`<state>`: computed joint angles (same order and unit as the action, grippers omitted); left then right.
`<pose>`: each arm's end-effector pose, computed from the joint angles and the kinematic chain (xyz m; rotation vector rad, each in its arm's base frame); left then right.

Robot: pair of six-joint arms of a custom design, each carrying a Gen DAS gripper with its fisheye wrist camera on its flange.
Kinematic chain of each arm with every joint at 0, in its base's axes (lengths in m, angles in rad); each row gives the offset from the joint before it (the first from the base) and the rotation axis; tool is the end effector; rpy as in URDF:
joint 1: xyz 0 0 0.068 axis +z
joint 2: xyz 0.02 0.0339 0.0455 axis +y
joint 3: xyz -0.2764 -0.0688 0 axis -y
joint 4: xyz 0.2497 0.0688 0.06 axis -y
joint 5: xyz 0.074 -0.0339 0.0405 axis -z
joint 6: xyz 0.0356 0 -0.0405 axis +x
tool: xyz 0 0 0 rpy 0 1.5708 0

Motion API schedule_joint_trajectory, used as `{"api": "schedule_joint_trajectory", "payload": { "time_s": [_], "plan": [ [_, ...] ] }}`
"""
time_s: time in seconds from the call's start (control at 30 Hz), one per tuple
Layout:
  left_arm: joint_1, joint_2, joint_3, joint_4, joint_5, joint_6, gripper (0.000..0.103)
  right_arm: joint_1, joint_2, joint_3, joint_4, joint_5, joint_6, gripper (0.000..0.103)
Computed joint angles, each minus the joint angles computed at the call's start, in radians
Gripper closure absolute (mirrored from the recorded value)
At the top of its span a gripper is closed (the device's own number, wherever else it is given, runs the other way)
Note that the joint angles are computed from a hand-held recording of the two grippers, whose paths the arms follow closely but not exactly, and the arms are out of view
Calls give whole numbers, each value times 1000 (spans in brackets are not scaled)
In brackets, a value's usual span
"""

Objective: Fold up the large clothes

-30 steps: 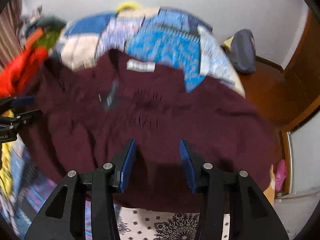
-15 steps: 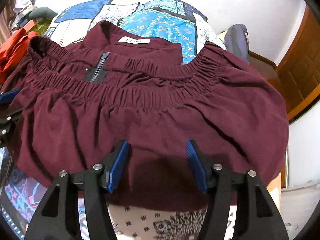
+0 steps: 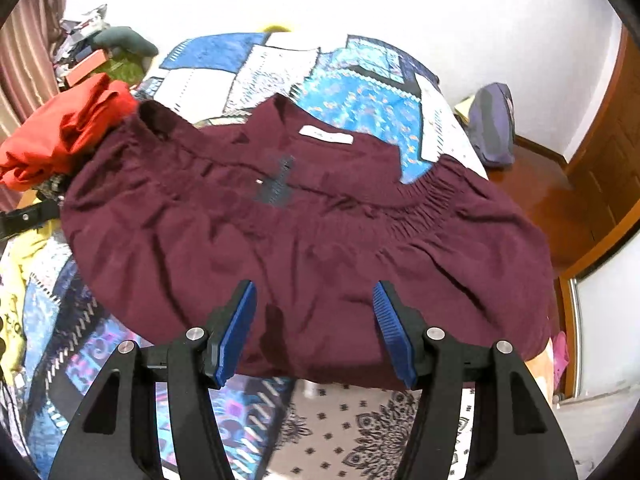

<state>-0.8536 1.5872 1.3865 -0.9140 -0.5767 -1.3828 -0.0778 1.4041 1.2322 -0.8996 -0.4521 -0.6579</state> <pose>0.2295 -0.2336 0.3057 -0.7957 2.2981 -0.1917 0.2815 -0.0063 0.3094 -0.8566 2.3567 0.3077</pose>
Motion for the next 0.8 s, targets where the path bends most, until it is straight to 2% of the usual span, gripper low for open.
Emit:
{"api": "schedule_joint_trajectory", "payload": {
  "time_s": [0.17,0.37,0.4,0.53,0.7,0.8],
  "plan": [
    [43,-109,-240,270,153,-74,21,42,-10,-33,14,5,16,46],
    [100,-119,-440,650,308,-126,21,71,9,-73,38,39,27,46],
    [111,-103,-444,682,322,-127,21,74,16,-76,41,44,30,46],
    [146,-35,-403,699,299,-101,20,66,38,-80,41,28,38,46],
    [178,18,-377,728,285,-119,12,44,79,-47,11,-13,49,46],
    [187,50,-349,728,268,-117,12,36,102,-26,-8,-30,63,46]
  ]
}}
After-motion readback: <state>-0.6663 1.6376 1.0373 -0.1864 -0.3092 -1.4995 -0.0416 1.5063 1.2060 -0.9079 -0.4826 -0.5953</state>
